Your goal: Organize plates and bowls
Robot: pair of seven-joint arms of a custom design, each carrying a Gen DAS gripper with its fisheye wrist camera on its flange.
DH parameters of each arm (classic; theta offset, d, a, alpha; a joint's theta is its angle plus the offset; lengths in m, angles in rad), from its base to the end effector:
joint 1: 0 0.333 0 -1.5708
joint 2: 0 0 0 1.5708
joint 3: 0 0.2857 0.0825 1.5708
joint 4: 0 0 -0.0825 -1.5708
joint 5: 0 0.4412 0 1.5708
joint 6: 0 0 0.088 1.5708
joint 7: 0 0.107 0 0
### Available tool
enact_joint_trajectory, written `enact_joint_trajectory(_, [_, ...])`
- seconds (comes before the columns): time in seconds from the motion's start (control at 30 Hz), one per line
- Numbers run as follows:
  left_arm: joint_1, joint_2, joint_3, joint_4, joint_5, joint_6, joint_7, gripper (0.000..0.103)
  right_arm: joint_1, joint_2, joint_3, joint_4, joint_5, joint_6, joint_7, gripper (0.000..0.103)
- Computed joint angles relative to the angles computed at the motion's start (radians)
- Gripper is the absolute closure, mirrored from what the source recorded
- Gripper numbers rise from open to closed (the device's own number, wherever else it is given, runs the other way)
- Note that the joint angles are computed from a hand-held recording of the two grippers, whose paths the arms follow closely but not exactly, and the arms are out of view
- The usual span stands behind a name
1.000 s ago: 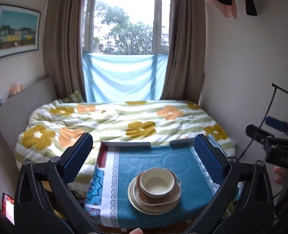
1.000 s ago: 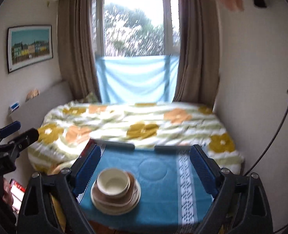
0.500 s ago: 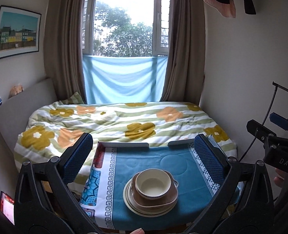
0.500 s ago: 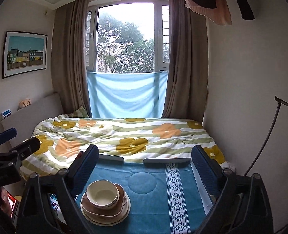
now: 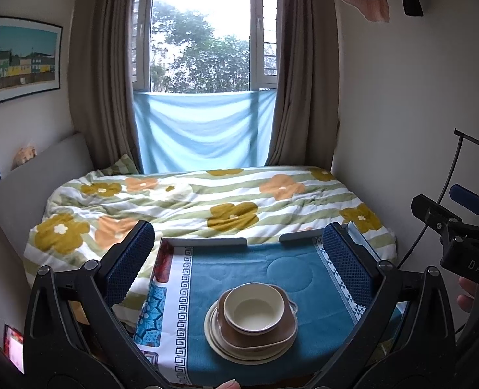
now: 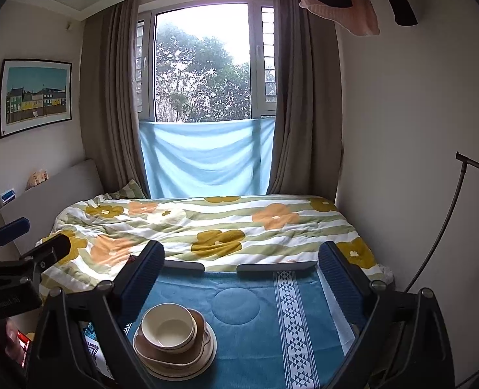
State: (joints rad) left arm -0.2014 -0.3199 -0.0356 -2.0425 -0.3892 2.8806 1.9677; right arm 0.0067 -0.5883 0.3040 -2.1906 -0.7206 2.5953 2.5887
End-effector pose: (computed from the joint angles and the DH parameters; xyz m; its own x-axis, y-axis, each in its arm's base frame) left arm 0.5583 -0.1154 0.6785 -0.3271 -0.9449 0.0083 -0.3648 0.1182 -0.9236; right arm 0.4634 0.1980 0.6778 -0.2057 -0.9782 -0.0285 -0.3588 0.1025 -0.9278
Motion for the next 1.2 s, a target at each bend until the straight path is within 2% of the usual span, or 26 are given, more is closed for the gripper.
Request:
enact_joint_trajectory(0.47, [0.031, 0.018, -0.016, 0.022, 0.044, -0.010, -0.048, 0.000, 0.013, 0.013, -0.011, 0.016, 0.016, -0.012, -0.021, 0.009])
enact_joint_trajectory(0.63, [0.018, 0.023, 0.003, 0.031, 0.003, -0.033, -0.030, 0.000, 0.016, 0.019, -0.008, 0.024, 0.017, -0.014, -0.024, 0.009])
enact_joint_trajectory(0.8, [0.027, 0.025, -0.002, 0.032, -0.004, -0.028, -0.034, 0.000, 0.016, 0.020, -0.009, 0.025, 0.014, -0.012, -0.022, 0.009])
enact_joint_trajectory(1.1, [0.064, 0.018, -0.035, 0.015, 0.080, 0.001, -0.109, 0.000, 0.017, 0.025, -0.009, 0.031, 0.008, -0.012, -0.017, 0.009])
enact_joint_trajectory(1.2, [0.058, 0.016, -0.030, 0.013, 0.093, 0.004, -0.116, 0.000, 0.014, 0.026, -0.006, 0.035, 0.004, -0.013, -0.013, 0.009])
